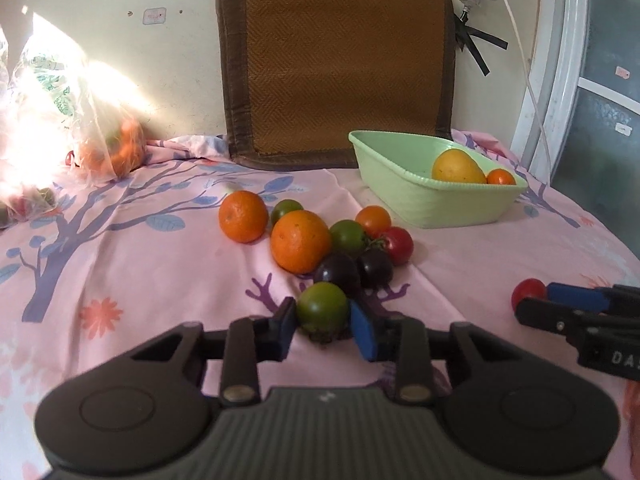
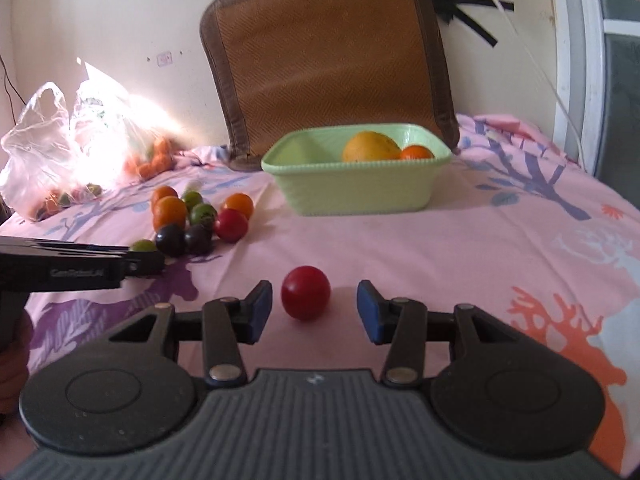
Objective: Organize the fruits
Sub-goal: 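Grasp a green tomato with the left gripper while the right grasps a red tomato, then carry both tomatoes to the green basket and release them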
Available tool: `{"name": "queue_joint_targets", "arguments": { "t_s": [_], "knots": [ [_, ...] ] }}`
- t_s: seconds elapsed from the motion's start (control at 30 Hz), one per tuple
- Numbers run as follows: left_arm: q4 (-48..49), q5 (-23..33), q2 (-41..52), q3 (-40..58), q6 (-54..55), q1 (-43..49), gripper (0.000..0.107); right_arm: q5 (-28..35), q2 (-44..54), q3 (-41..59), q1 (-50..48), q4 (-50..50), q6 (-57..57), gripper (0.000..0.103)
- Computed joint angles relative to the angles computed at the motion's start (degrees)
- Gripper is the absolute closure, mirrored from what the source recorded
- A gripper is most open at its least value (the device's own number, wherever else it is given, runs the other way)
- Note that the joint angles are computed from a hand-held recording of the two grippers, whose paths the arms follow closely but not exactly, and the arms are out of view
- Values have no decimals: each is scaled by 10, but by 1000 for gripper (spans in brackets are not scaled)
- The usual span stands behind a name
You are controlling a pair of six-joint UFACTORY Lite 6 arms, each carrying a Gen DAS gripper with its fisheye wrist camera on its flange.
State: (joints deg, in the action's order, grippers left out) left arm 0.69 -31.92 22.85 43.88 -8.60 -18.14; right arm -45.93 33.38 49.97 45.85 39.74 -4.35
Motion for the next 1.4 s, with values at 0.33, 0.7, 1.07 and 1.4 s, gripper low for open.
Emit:
{"name": "queue_joint_targets", "arguments": {
  "t_s": [0.33, 0.7, 1.07, 1.4],
  "knots": [
    [91, -37, -136, -162, -86, 14, 78, 7, -12, -11, 31, -50, 15, 73],
    [-99, -72, -178, -239, 27, -62, 76, -1, 36, 44, 135, 30, -95, 71],
    [-139, -86, -174, -244, 52, -80, 77, -12, 43, 44, 144, 46, -101, 71],
    [-116, -91, -176, -249, 38, -72, 74, -11, 44, 45, 145, 44, -100, 71]
  ]
}}
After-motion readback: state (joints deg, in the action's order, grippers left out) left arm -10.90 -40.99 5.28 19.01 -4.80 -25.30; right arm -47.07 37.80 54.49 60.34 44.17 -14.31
